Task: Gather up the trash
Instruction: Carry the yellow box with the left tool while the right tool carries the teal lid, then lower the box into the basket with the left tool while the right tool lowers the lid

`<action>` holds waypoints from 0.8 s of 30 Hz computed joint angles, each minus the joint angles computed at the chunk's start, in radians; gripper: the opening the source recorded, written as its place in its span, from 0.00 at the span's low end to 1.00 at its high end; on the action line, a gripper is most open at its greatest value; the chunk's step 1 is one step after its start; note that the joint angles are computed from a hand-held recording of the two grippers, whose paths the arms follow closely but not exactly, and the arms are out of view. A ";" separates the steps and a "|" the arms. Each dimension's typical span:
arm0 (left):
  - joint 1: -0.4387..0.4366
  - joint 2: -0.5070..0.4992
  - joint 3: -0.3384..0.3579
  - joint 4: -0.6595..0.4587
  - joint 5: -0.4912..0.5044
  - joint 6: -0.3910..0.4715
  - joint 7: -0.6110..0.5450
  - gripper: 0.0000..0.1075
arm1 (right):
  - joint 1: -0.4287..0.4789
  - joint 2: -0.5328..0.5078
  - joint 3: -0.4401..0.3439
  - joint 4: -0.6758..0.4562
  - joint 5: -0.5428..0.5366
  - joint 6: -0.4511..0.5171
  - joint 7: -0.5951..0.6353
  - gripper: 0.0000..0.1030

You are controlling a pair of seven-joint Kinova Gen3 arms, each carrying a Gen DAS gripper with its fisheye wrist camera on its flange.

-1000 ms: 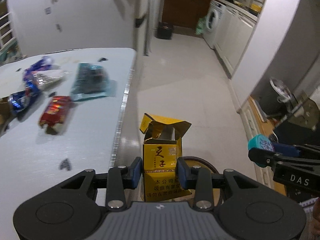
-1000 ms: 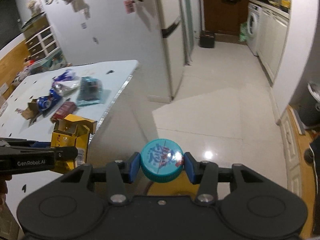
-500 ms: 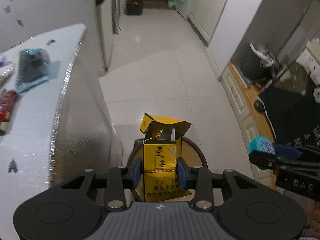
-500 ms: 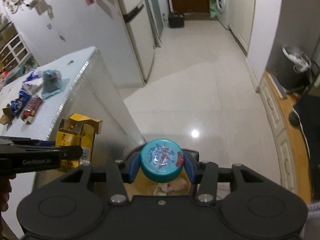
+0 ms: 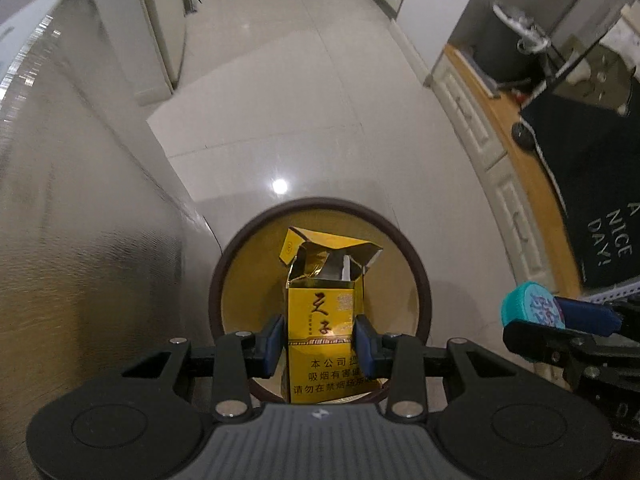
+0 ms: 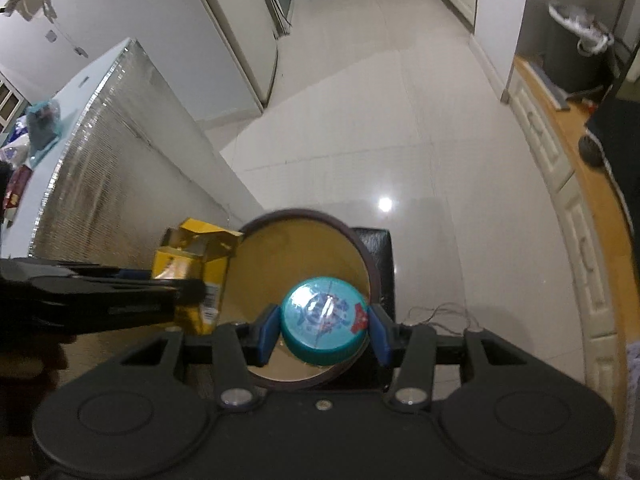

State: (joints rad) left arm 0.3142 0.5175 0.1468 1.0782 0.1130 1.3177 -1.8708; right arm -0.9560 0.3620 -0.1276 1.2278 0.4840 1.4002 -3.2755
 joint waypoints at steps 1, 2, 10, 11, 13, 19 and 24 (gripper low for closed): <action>0.005 0.013 -0.001 0.002 -0.005 -0.004 -0.001 0.36 | 0.009 -0.001 -0.001 0.017 -0.008 -0.020 -0.002 0.47; 0.010 0.026 -0.002 0.002 -0.010 -0.007 0.000 0.36 | 0.019 -0.005 -0.002 0.043 -0.016 -0.050 -0.007 0.47; 0.028 0.122 -0.013 -0.011 -0.046 -0.035 -0.009 0.36 | 0.085 0.010 0.007 0.181 -0.078 -0.255 -0.064 0.47; 0.027 0.132 -0.015 -0.010 -0.049 -0.045 -0.012 0.36 | 0.093 0.014 0.009 0.197 -0.085 -0.281 -0.070 0.47; 0.025 0.155 -0.017 -0.016 -0.052 -0.053 -0.016 0.36 | 0.111 0.025 0.013 0.223 -0.098 -0.329 -0.066 0.47; 0.025 0.228 -0.021 -0.055 -0.067 -0.062 -0.031 0.36 | 0.148 0.054 0.033 0.288 -0.129 -0.462 -0.054 0.47; 0.034 0.278 -0.025 -0.086 -0.078 -0.054 -0.046 0.37 | 0.174 0.083 0.053 0.324 -0.175 -0.535 -0.061 0.47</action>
